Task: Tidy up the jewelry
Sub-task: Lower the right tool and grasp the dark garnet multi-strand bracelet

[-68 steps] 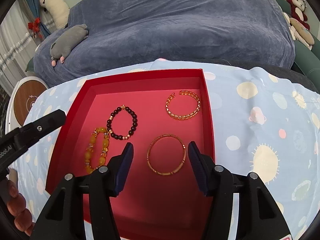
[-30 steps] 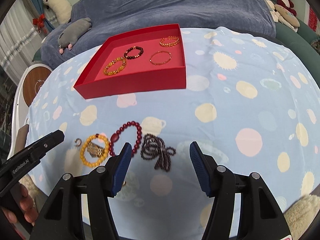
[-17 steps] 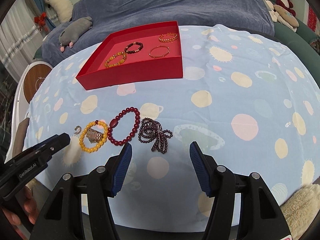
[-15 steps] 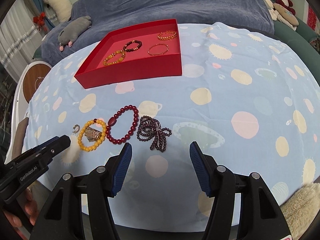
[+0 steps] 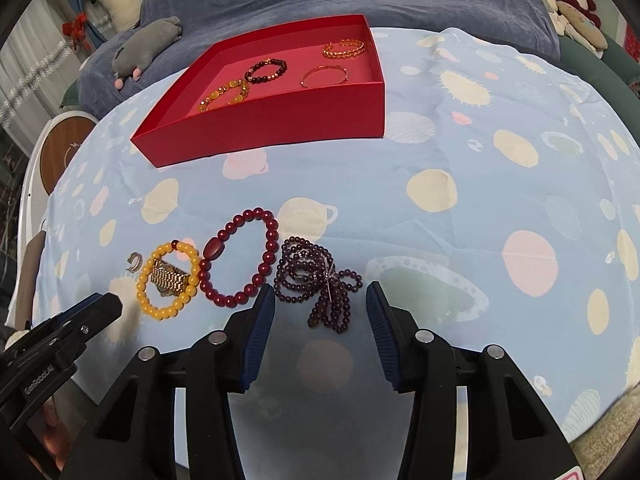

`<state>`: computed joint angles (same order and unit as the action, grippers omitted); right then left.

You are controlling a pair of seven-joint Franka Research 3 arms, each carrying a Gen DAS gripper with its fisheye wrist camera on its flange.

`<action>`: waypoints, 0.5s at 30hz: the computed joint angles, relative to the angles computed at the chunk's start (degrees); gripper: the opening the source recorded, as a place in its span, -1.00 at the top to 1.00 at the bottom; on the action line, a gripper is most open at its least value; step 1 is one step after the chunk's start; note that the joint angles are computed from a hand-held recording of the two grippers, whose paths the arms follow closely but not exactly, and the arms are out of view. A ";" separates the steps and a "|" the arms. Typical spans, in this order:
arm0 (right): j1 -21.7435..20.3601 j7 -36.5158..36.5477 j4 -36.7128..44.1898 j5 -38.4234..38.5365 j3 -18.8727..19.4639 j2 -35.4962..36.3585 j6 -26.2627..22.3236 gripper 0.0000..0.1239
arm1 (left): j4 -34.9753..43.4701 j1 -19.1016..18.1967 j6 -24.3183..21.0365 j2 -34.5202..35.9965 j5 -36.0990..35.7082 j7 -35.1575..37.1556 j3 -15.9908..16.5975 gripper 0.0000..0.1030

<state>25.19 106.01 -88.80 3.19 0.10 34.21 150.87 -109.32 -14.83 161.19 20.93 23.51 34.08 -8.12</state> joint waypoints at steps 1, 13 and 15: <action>-0.06 -0.06 0.57 0.10 0.08 0.47 -0.30 0.30 | -0.11 0.11 0.12 0.01 -0.22 -0.10 -0.02 0.33; -0.22 -0.24 -2.95 0.65 0.08 -1.40 1.84 0.36 | 1.46 0.10 0.37 1.81 -2.24 2.22 -0.94 0.33; 0.24 -0.15 -3.35 -0.14 -0.33 -1.63 2.05 0.37 | 2.51 -0.32 -0.31 2.60 -1.96 2.89 -0.88 0.34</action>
<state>25.43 105.85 -92.16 3.05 -0.23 32.58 152.92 -106.81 -15.15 160.88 23.53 21.55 36.97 -9.00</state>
